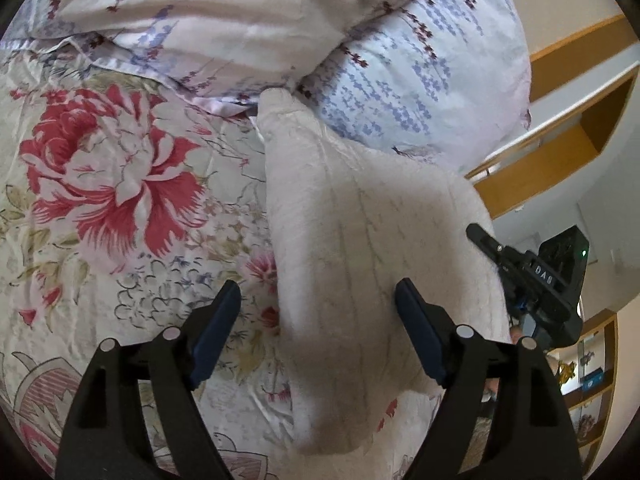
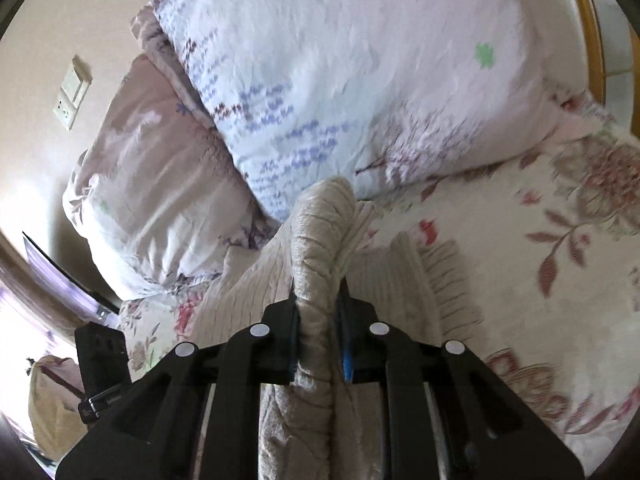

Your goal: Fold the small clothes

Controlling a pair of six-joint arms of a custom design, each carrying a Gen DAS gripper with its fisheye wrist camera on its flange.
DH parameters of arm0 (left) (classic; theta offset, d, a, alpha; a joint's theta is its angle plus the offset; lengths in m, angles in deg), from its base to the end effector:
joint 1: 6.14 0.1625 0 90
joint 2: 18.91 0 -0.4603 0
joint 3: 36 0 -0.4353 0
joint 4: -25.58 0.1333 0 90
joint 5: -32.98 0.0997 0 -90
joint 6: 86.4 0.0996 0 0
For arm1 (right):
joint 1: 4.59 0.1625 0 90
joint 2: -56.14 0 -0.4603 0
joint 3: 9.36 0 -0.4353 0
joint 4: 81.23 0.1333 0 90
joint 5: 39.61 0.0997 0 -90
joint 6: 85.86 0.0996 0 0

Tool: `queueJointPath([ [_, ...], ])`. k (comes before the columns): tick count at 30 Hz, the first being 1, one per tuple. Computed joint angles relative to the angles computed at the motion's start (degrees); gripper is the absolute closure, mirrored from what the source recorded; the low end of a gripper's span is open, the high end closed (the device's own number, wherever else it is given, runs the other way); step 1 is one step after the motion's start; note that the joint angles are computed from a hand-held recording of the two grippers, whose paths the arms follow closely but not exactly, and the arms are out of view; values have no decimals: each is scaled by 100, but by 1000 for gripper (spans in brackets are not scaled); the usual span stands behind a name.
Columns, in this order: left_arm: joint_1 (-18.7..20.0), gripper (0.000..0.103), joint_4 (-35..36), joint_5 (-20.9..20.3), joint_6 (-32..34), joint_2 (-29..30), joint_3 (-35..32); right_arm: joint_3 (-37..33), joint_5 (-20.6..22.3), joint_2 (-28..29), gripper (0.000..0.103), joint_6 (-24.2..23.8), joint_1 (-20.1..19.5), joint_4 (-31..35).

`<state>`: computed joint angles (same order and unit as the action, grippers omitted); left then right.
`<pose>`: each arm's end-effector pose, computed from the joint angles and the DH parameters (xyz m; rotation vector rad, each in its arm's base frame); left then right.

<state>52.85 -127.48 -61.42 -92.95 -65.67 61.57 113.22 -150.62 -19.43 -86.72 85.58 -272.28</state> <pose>-0.2575 -0.6723 0.0846 -0.6451 -2.9182 0.2667 0.0992 -0.5450 0.3160 -0.2135 -2.4975 1.2698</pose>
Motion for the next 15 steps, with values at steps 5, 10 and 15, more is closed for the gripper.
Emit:
queueJointPath([
  [5, -21, 24, 125, -86, 136, 4, -49, 124, -310, -114, 87, -52, 14, -253],
  [10, -24, 24, 241, -122, 237, 24, -96, 212, -780, -107, 87, 200, -171, -149],
  [15, 0, 24, 293, -245, 320, 63, -120, 241, -795, -44, 76, 591, -504, 149],
])
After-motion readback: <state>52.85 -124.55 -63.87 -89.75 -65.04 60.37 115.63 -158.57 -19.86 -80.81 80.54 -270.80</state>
